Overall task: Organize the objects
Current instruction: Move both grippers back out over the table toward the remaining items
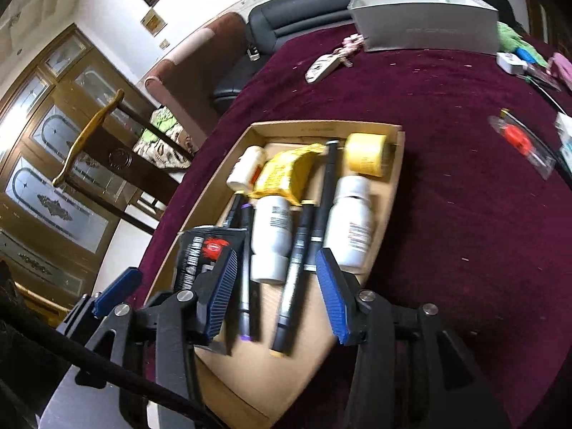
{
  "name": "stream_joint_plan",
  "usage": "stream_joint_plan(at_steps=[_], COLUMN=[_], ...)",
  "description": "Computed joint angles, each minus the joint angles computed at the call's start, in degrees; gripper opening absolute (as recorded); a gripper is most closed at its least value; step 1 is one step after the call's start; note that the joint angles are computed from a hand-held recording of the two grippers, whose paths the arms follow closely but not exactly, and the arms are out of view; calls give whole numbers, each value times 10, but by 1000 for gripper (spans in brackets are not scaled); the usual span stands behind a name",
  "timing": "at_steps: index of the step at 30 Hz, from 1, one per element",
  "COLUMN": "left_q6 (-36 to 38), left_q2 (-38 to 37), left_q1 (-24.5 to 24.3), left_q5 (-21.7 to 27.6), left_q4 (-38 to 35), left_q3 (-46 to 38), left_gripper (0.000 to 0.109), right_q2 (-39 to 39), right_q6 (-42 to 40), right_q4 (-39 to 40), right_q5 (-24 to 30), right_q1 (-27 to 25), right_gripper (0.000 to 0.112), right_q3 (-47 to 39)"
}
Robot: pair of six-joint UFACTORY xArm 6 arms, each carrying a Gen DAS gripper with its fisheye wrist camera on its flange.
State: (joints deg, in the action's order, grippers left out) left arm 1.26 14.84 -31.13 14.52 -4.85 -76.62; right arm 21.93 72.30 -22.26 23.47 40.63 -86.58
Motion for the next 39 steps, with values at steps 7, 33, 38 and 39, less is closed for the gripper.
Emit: stream_joint_plan(at_steps=[7,33,38,39], left_q6=[-51,58,68,73], left_q2=[-12,149,151,150], left_q1=[-30,-166,-168,-168], left_q5=[9,150,138,138], left_q4=[78,-41,-44,-50], left_q3=[2,-157,-153,-152], left_gripper=[59,62,67,68], right_q2=[-100,-605,-585,-567], right_q6=[115,425,409,405], right_q4=[-89,-250,-250,-250], right_q5=[-41,6,-27,-42], right_q1=[-23,-170,-184,-187], right_gripper=[46,50,51,51], right_q3=[135,652,643,633])
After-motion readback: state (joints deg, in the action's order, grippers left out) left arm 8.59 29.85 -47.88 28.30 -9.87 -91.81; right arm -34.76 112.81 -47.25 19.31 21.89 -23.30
